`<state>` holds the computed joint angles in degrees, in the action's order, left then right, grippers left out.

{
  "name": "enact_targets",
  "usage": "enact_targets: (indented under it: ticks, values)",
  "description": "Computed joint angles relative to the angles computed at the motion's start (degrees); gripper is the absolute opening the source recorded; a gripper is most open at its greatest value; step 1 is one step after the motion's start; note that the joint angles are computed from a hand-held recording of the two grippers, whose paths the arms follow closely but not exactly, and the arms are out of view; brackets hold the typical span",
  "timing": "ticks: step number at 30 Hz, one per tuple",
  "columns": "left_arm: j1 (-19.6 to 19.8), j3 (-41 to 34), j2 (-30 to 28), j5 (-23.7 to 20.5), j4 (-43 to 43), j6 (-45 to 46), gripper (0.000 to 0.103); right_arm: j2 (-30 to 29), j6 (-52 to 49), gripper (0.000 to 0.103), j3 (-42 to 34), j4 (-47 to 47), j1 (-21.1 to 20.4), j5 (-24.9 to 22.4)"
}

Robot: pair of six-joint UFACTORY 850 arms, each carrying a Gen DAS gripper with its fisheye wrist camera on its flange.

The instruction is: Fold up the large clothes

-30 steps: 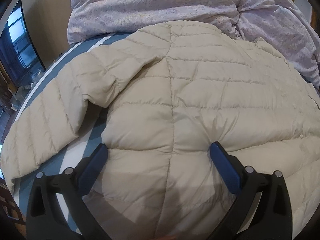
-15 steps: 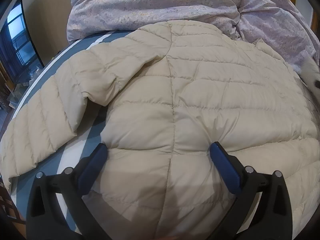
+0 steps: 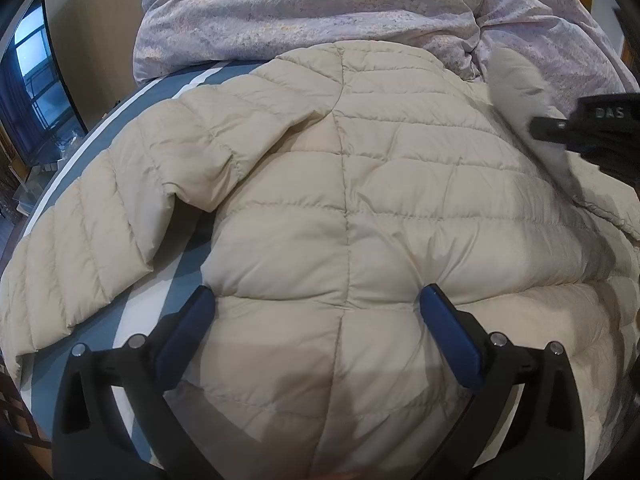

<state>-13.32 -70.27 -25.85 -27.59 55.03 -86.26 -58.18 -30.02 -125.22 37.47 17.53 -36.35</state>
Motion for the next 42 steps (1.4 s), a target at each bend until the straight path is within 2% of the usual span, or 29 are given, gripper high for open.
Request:
enact_targets:
  ticks: [2, 5, 7, 9, 11, 13, 14, 15, 17, 19, 23, 27, 30, 36, 39, 42]
  values:
    - [0.0, 0.03, 0.02, -0.02, 0.04, -0.03, 0.101, -0.95, 0.55, 0.014, -1.65, -1.37, 0.52, -2.12]
    - [-0.01, -0.01, -0.01, 0.01, 0.07, -0.09, 0.101, 1.07, -3.25, 0.036, 0.88, -0.1, 0.64, -2.8]
    - [0.02, 0.0, -0.01, 0.06, 0.08, -0.14, 0.101, 3.04, -7.62, 0.054, 3.44, 4.76, 0.0, -1.33]
    - [0.02, 0.01, 0.0, 0.05, 0.1, -0.16, 0.101, 6.43, -15.01, 0.065, 8.52, 13.37, -1.29, 2.63]
    - [0.03, 0.0, -0.02, 0.04, 0.1, -0.16, 0.101, 8.2, -13.61, 0.068, 11.07, 12.65, -2.11, 8.73]
    - [0.03, -0.02, -0.04, 0.06, 0.13, -0.19, 0.101, 7.8, -3.46, 0.068, 11.29, 2.69, -2.23, 14.24]
    - [0.03, 0.0, -0.04, 0.07, 0.15, -0.2, 0.101, 7.3, 2.54, 0.068, 10.97, -3.3, -2.21, 15.39]
    - [0.03, 0.0, -0.04, 0.07, 0.15, -0.2, 0.101, 6.15, 8.54, 0.068, 10.15, -9.3, -2.44, 15.56]
    - [0.03, -0.04, -0.07, 0.06, 0.15, -0.19, 0.101, 3.82, 18.7, 0.068, 7.56, -19.29, -2.32, 12.79]
    - [0.04, -0.03, -0.08, 0.11, 0.21, -0.27, 0.101, 2.63, 21.11, 0.071, 6.81, -21.37, -2.05, 11.47]
    - [0.05, -0.08, -0.12, 0.12, 0.21, -0.28, 0.101, 2.42, 25.81, 0.084, 8.02, -28.29, -0.52, 13.46]
    - [0.08, -0.13, -0.16, 0.13, 0.19, -0.24, 0.101, 2.51, 35.38, 0.093, 9.66, -41.94, 1.43, 15.38]
    - [0.09, -0.13, -0.15, 0.13, 0.21, -0.24, 0.101, 1.37, 34.8, 0.101, 7.74, -41.45, 1.38, 13.63]
    - [0.14, 0.12, 0.13, 0.3, -0.08, 0.3, 0.101, 0.39, 30.31, 0.102, 6.16, -35.7, 0.73, 12.24]
    - [0.81, 2.53, 2.67, 2.33, -2.39, 0.79, 0.101, 0.41, 30.79, 0.102, 6.18, -36.28, 0.79, 12.3]
    - [2.41, 8.34, 8.46, 5.78, -1.71, -3.6, 0.101, 0.27, 30.55, 0.102, 6.0, -36.0, 0.7, 12.28]
